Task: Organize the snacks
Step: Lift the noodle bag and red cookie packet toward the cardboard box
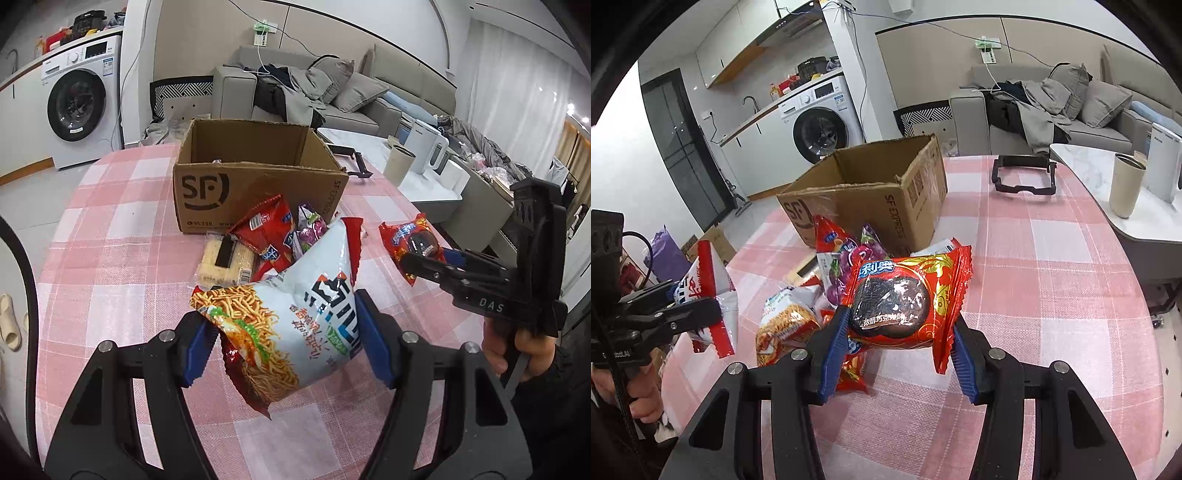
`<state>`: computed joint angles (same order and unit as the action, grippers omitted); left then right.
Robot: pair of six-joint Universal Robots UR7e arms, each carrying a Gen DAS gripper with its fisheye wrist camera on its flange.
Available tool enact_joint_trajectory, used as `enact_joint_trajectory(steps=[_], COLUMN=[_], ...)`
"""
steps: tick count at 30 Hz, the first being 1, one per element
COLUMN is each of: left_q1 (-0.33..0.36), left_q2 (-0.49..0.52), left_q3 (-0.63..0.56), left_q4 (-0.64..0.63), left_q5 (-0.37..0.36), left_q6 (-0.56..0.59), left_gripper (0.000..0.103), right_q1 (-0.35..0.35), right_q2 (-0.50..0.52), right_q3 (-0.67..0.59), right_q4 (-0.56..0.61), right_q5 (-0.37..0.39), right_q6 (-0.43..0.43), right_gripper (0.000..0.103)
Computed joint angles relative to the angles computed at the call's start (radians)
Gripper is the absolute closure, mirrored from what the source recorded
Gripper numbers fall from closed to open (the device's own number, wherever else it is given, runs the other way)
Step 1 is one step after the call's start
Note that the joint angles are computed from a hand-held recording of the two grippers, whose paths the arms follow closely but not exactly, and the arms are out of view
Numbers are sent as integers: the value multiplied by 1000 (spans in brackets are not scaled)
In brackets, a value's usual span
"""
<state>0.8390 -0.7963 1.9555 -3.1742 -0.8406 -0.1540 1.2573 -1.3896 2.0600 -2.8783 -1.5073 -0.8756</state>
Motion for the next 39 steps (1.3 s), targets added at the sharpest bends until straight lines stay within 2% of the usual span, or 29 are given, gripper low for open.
enact_joint_trajectory(steps=[20,39], left_q1=[24,64], left_q2=[30,85], left_q3=[-143,-320], left_q4=[1,1], left_q5=[94,143], left_q6=[112,251], left_gripper=[36,36], right_q1=[50,135], right_q2=[-6,58], right_q3=[-48,-127], right_q4=[17,9], right_q5=[78,80], right_q6=[59,117], right_gripper=[51,51])
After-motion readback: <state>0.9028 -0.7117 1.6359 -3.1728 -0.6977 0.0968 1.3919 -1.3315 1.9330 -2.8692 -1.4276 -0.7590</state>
